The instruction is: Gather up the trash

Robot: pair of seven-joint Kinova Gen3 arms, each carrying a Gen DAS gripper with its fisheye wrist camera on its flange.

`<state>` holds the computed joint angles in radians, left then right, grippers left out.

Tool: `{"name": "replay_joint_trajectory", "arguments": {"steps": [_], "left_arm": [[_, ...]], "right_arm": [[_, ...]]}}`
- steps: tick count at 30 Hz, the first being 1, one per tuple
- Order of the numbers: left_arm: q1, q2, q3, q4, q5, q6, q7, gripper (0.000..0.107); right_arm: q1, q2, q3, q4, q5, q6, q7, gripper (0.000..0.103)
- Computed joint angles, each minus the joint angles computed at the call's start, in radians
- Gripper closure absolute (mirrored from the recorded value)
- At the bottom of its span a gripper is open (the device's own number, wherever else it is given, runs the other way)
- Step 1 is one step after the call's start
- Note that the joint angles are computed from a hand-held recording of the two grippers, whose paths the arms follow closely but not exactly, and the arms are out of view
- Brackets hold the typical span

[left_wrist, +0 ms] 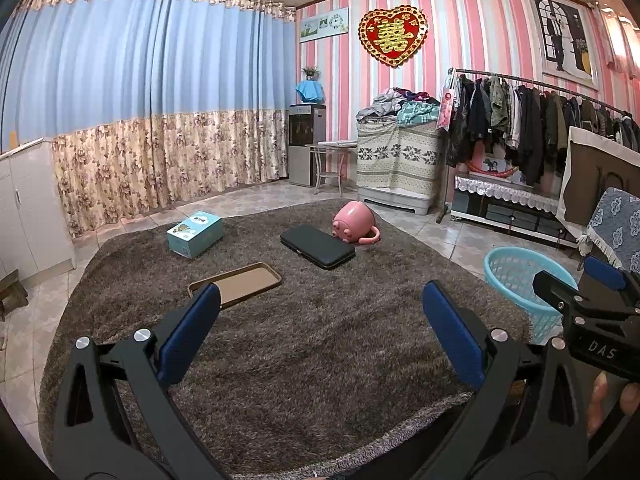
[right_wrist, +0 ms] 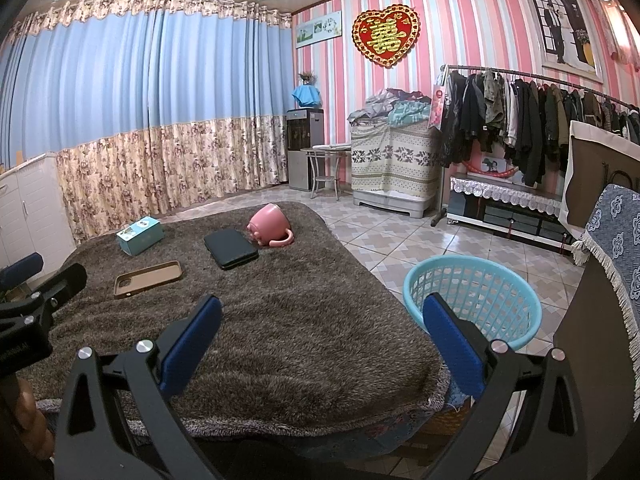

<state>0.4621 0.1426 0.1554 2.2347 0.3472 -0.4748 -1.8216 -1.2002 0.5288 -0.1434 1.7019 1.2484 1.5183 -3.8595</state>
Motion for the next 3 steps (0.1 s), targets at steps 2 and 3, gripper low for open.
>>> {"name": "replay_joint_trajectory", "arguments": {"steps": [2,3], "left_arm": [[-0.002,-0.004,-0.001,-0.002,-0.002,0.007,0.000,0.010],[-0.004,-0.004,-0.001,-0.002,-0.004,0.008,0.002,0.010]], "right_arm": [[0.001,0.001,0.000,0.000,0.000,-0.001,0.000,0.005],[0.001,0.001,0.000,0.000,0.001,-0.001,0.000,0.005]]}}
